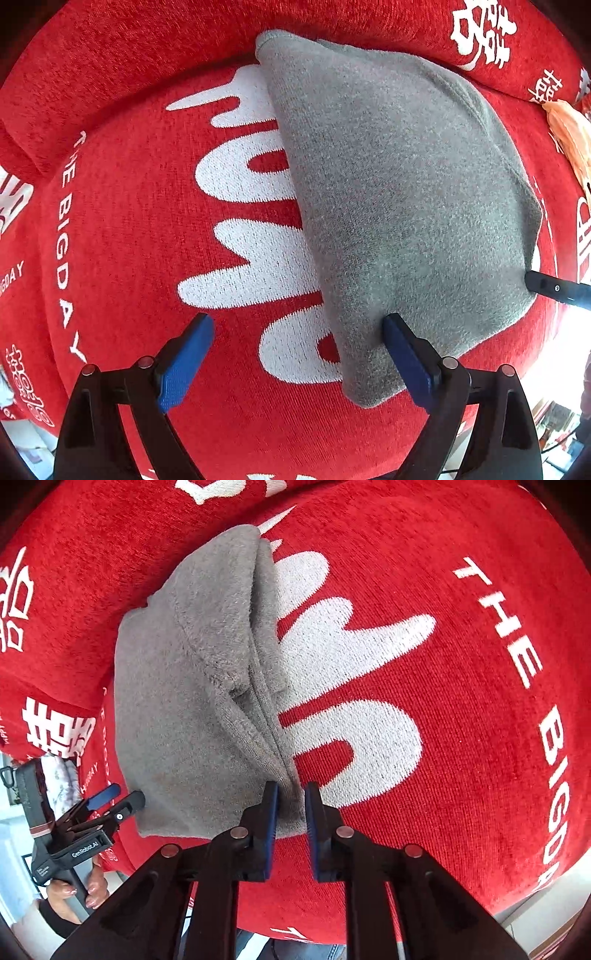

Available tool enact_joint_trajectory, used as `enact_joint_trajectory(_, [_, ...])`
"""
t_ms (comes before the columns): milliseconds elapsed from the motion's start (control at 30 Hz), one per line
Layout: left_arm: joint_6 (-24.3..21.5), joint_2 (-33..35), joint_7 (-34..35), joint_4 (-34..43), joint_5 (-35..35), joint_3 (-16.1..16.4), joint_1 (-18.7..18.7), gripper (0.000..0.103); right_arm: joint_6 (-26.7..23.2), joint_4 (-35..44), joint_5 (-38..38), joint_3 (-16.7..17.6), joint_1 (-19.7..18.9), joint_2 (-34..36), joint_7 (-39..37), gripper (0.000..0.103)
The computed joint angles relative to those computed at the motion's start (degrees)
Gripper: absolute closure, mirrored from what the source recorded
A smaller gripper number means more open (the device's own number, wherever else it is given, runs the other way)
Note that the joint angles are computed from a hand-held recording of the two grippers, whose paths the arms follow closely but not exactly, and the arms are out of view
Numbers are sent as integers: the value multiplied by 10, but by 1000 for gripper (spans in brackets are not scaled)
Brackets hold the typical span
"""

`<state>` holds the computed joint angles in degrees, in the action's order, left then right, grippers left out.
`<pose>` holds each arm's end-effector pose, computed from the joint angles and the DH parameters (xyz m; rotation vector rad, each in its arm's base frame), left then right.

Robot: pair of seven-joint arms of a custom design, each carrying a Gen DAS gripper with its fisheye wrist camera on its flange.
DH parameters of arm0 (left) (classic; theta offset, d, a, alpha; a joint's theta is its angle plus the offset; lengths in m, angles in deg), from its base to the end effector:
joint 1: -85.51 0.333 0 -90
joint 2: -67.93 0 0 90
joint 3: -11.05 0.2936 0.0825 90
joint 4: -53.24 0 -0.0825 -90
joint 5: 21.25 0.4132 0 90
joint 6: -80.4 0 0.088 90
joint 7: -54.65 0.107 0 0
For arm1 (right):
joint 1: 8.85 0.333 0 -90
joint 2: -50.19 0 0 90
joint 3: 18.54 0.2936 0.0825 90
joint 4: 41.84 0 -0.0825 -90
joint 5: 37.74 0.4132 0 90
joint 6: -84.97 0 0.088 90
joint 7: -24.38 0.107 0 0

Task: Fold small clothes
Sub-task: 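Lower the grey sweater bundle onto the cushion and open both grippers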

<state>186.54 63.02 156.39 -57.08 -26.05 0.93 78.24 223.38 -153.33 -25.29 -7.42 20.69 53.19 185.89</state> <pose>0.5385 -0.1777 0.4958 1.6013 -2.6541 0.0816 0.4795 0.4113 0.4643 -1.1915 2.4739 0.3666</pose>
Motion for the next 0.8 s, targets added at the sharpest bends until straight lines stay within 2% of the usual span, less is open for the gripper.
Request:
enact_joint_trajectory(267, [-7,-12,-14,-8,3,0,0,10,-10,28,0,0,-2,27,-6,86])
enact_joint_trajectory(800, [-21,8,-28,22,16,-4,-5,10,-20,32,7,1,-5,28,-2,75])
